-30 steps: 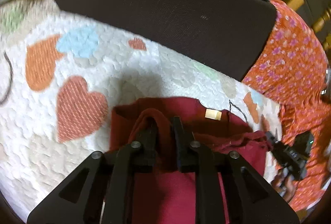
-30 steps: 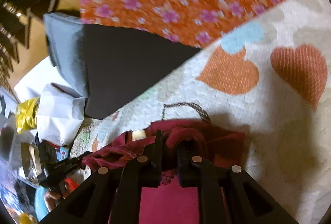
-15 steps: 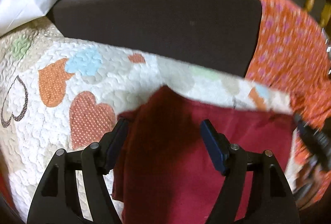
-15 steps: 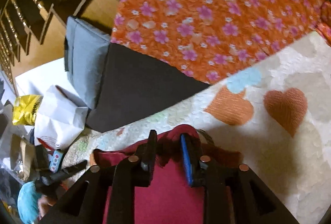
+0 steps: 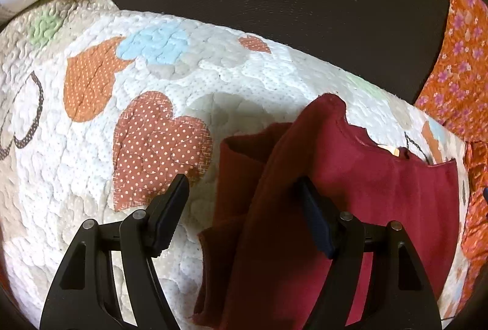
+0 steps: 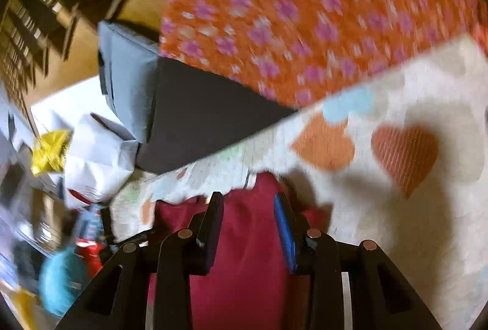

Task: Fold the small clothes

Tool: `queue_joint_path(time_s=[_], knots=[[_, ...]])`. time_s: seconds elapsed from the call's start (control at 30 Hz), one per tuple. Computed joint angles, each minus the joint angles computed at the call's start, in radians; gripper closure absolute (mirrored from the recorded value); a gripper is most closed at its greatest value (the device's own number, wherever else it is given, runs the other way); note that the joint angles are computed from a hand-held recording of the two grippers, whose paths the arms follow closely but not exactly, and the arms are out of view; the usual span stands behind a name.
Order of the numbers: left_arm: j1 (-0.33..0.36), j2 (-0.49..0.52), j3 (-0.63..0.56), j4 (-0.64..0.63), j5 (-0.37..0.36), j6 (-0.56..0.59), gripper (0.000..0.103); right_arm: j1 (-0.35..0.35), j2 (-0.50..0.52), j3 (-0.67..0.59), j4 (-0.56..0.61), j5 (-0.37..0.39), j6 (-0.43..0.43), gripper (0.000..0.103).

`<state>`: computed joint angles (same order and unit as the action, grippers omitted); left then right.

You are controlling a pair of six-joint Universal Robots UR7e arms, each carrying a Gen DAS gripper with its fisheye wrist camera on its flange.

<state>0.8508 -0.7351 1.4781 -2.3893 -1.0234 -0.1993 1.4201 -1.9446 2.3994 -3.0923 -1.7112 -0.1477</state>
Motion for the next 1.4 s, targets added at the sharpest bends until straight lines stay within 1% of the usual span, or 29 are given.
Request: queue_joint_path(time_s=[0.03, 0.07, 0.17, 0.2, 0.23, 0.27, 0.33, 0.43, 0.47, 0.5, 0.57, 0.6, 0.67, 0.7, 0.77, 0.83, 0.9, 1.0, 1.07, 1.1, 1.13, 1.17, 1.2, 1.23, 1.27, 1.3, 1.33, 1.37, 1.4], knots=[[-0.002, -0.001, 0.008, -0.014, 0.005, 0.004, 0.03, 0.029, 0.037, -0.008, -0.011, -0.053, -0.016, 0.07], [-0.004, -0.003, 0.022, -0.033, 0.011, 0.009, 0.03, 0.058, 0.09, -0.029, 0.006, -0.118, -0.021, 0.07], [-0.003, -0.01, 0.058, -0.076, 0.02, 0.015, 0.028, 0.06, 0.218, -0.062, -0.021, -0.161, -0.02, 0.071], [0.0, -0.01, 0.065, -0.091, 0.018, 0.022, 0.027, 0.065, 0.26, -0.076, -0.035, -0.212, -0.019, 0.072], [0.003, -0.014, 0.069, -0.095, 0.01, 0.028, 0.027, 0.068, 0.314, -0.097, -0.043, -0.294, -0.015, 0.076], [0.005, -0.019, 0.065, -0.078, 0.0, 0.024, 0.027, 0.07, 0.341, -0.111, -0.042, -0.334, -0.006, 0.08], [0.006, -0.044, 0.056, -0.013, -0.018, 0.0, 0.027, 0.074, 0.347, -0.11, -0.066, -0.351, 0.0, 0.08], [-0.008, -0.115, 0.101, 0.004, -0.03, 0.024, 0.027, 0.131, 0.301, -0.084, -0.051, -0.388, 0.004, 0.078], [-0.012, -0.147, 0.125, 0.014, -0.045, 0.041, 0.027, 0.155, 0.273, -0.066, -0.036, -0.382, 0.0, 0.078], [-0.017, -0.18, 0.152, 0.03, -0.063, 0.051, 0.027, 0.174, 0.24, -0.047, 0.0, -0.363, 0.005, 0.077], [-0.023, -0.232, 0.198, 0.054, -0.091, 0.061, 0.027, 0.189, 0.182, -0.02, 0.07, -0.31, 0.007, 0.076], [-0.027, -0.268, 0.235, 0.067, -0.106, 0.064, 0.027, 0.199, 0.165, -0.008, 0.098, -0.298, 0.006, 0.076], [-0.03, -0.316, 0.294, 0.077, -0.132, 0.058, 0.027, 0.233, 0.141, 0.017, 0.143, -0.345, 0.018, 0.074], [-0.027, -0.333, 0.315, 0.084, -0.15, 0.057, 0.027, 0.25, 0.124, 0.035, 0.164, -0.384, 0.027, 0.074], [-0.021, -0.36, 0.354, 0.109, -0.185, 0.06, 0.027, 0.261, 0.087, 0.069, 0.193, -0.426, 0.046, 0.073], [-0.025, -0.37, 0.389, 0.097, -0.18, 0.074, 0.027, 0.248, 0.022, 0.106, 0.234, -0.431, 0.075, 0.071], [-0.022, -0.371, 0.407, 0.083, -0.2, 0.095, 0.027, 0.216, -0.069, 0.158, 0.262, -0.404, 0.1, 0.069], [-0.022, -0.362, 0.412, 0.078, -0.21, 0.121, 0.027, 0.132, -0.186, 0.22, 0.291, -0.309, 0.102, 0.065], [-0.024, -0.358, 0.421, 0.055, -0.212, 0.138, 0.027, 0.094, -0.206, 0.239, 0.283, -0.274, 0.112, 0.065], [-0.023, -0.353, 0.421, 0.053, -0.214, 0.145, 0.028, 0.064, -0.224, 0.255, 0.268, -0.233, 0.102, 0.065], [-0.024, -0.348, 0.419, 0.054, -0.22, 0.151, 0.034, 0.051, -0.227, 0.26, 0.261, -0.203, 0.097, 0.065], [-0.022, -0.34, 0.416, 0.053, -0.234, 0.16, 0.039, 0.016, -0.236, 0.27, 0.254, -0.14, 0.075, 0.065], [-0.021, -0.336, 0.411, 0.06, -0.246, 0.167, 0.047, -0.002, -0.238, 0.278, 0.249, -0.101, 0.064, 0.066], [-0.028, -0.327, 0.41, 0.06, -0.235, 0.17, 0.05, 0.004, -0.211, 0.282, 0.225, -0.105, 0.066, 0.079], [-0.03, -0.325, 0.41, 0.056, -0.224, 0.18, 0.054, 0.028, -0.166, 0.286, 0.179, -0.15, 0.046, 0.094], [-0.034, -0.325, 0.412, 0.057, -0.212, 0.188, 0.063, 0.079, -0.111, 0.285, 0.127, -0.237, 0.019, 0.094], [-0.032, -0.33, 0.413, 0.066, -0.213, 0.193, 0.069, 0.117, -0.09, 0.285, 0.105, -0.282, 0.016, 0.094], [-0.033, -0.337, 0.415, 0.072, -0.211, 0.19, 0.078, 0.157, -0.079, 0.282, 0.094, -0.323, 0.01, 0.095], [-0.035, -0.345, 0.421, 0.073, -0.193, 0.185, 0.085, 0.192, -0.072, 0.278, 0.089, -0.364, 0.006, 0.095]])
